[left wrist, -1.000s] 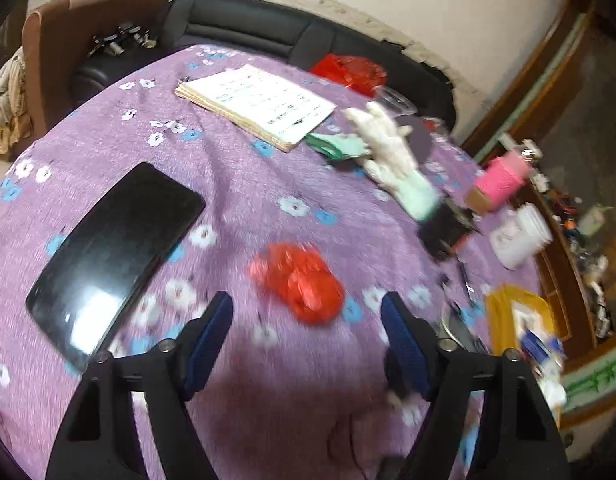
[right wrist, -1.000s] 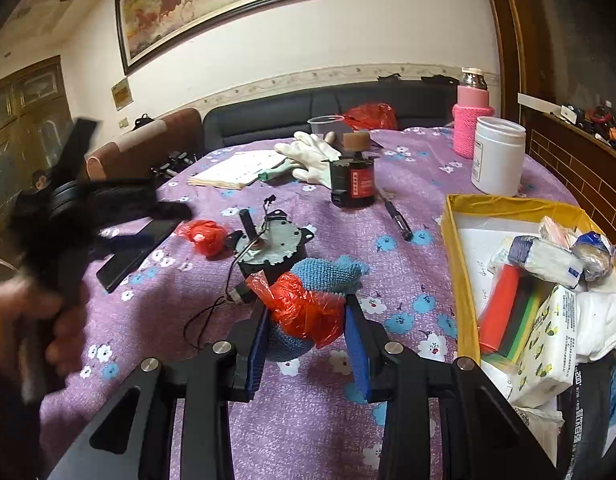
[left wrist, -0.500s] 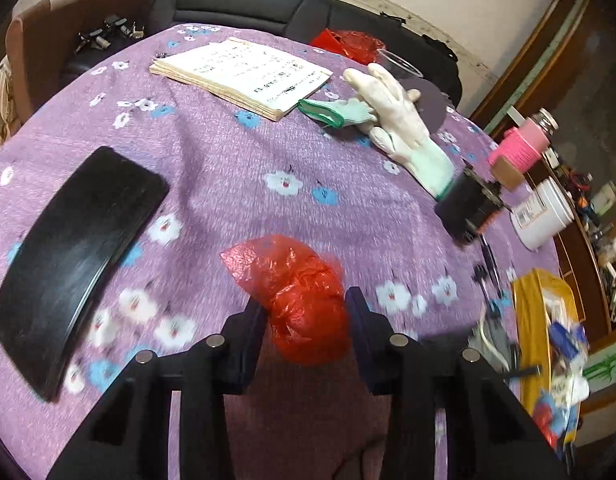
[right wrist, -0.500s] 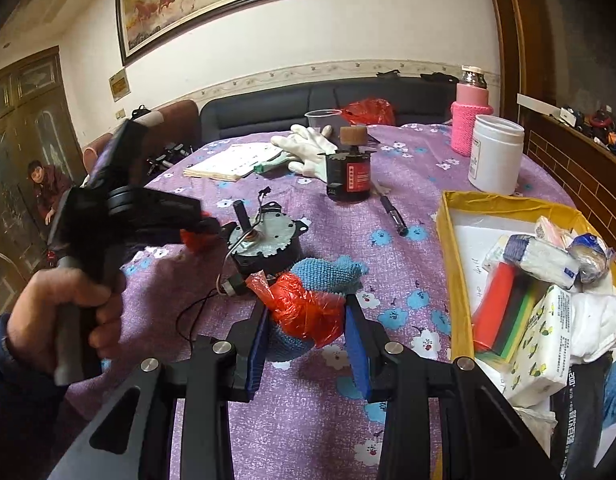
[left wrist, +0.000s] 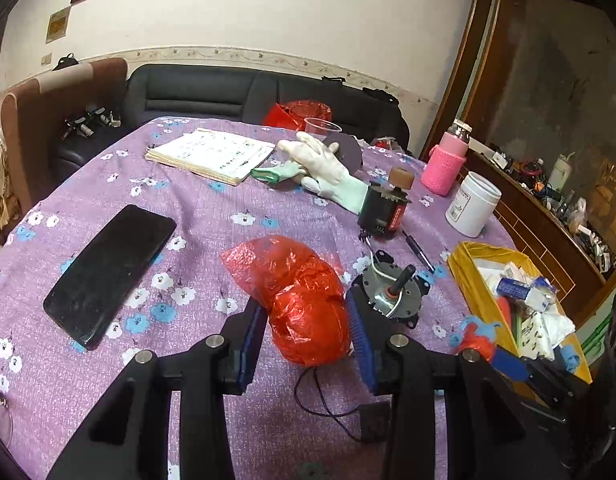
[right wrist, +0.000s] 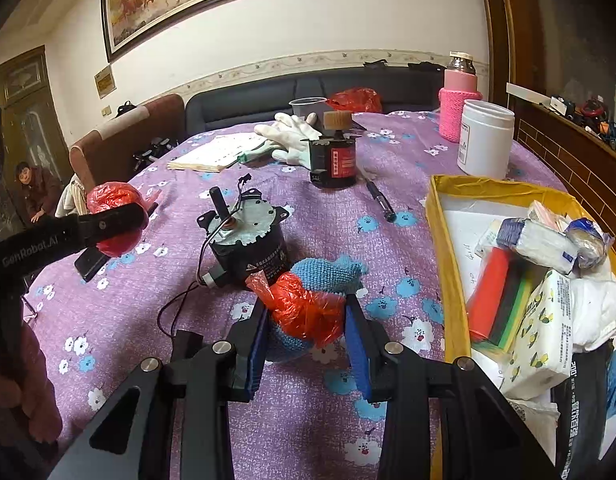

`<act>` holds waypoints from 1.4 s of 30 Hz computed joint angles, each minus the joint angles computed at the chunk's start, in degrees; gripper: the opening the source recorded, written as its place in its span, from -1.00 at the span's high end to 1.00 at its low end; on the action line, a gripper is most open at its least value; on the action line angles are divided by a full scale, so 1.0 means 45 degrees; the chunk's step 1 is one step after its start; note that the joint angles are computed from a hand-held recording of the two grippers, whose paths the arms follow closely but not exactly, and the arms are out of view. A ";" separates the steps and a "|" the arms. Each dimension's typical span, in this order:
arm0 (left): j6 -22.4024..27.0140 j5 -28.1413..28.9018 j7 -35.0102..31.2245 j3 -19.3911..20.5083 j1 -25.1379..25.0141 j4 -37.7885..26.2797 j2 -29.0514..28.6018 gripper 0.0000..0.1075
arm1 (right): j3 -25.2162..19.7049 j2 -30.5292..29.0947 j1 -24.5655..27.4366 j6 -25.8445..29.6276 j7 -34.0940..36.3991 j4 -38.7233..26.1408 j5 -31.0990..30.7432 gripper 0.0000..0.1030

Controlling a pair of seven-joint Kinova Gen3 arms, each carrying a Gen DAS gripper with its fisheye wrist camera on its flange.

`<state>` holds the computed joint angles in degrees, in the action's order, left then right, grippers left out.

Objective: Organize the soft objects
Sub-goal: 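Grasp the red plastic bag with the left gripper while the right gripper holds the blue item, then carry the red bag and blue knitted item over the tray with both grippers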

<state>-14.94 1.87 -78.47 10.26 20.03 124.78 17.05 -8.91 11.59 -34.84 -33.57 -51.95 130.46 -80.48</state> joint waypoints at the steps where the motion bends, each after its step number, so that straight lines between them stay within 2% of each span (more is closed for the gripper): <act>1: 0.0045 -0.0471 0.0332 0.0507 -0.0560 -0.0046 0.0099 0.28 | 0.0000 0.0017 -0.0010 -0.0030 -0.0027 -0.0005 0.0045 0.26; 3: -0.0036 -0.1035 0.0777 0.1009 -0.1149 -0.0069 0.0260 0.28 | -0.0037 0.0015 -0.0072 -0.0177 -0.0317 0.0067 0.0343 0.25; 6: -0.0158 -0.1315 0.0980 0.1027 -0.1187 0.0006 0.0266 0.28 | -0.0109 0.0126 -0.0389 -0.0778 -0.0176 0.0044 0.0193 0.25; 12: -0.0921 -0.0567 0.0147 -0.0047 0.0052 0.0363 0.0113 0.28 | -0.0264 0.0384 -0.0783 -0.1814 0.0342 -0.0131 -0.0625 0.25; 15: -0.1170 -0.0822 0.0247 0.0242 -0.0215 0.0516 0.0038 0.28 | -0.0403 0.0384 -0.0865 -0.2251 0.0199 -0.0120 -0.0853 0.25; 19: -0.1549 -0.1144 0.0330 0.0385 -0.0311 0.0744 -0.0075 0.28 | -0.0565 0.0033 -0.0755 -0.2131 -0.0287 0.0066 -0.0868 0.25; 25: -0.1876 -0.1247 0.0169 0.0386 -0.0178 0.0927 -0.0206 0.28 | -0.0977 -0.0513 -0.1028 -0.2875 0.0021 0.0236 -0.2007 0.25; 29: -0.2034 -0.1374 0.0196 0.0429 -0.0215 0.1037 -0.0262 0.28 | -0.1165 -0.1107 -0.0820 -0.2576 -0.0410 0.0647 -0.2173 0.24; 38: -0.1716 -0.1975 0.0556 0.0725 -0.0393 0.0903 -0.0272 0.28 | -0.1727 -0.2074 -0.0823 -0.2976 -0.0611 0.1325 -0.2738 0.24; 42: -0.1508 -0.1794 0.0284 0.0646 -0.0014 0.0890 -0.0484 0.28 | -0.1913 -0.2419 -0.0770 -0.2991 -0.0940 0.1666 -0.2818 0.24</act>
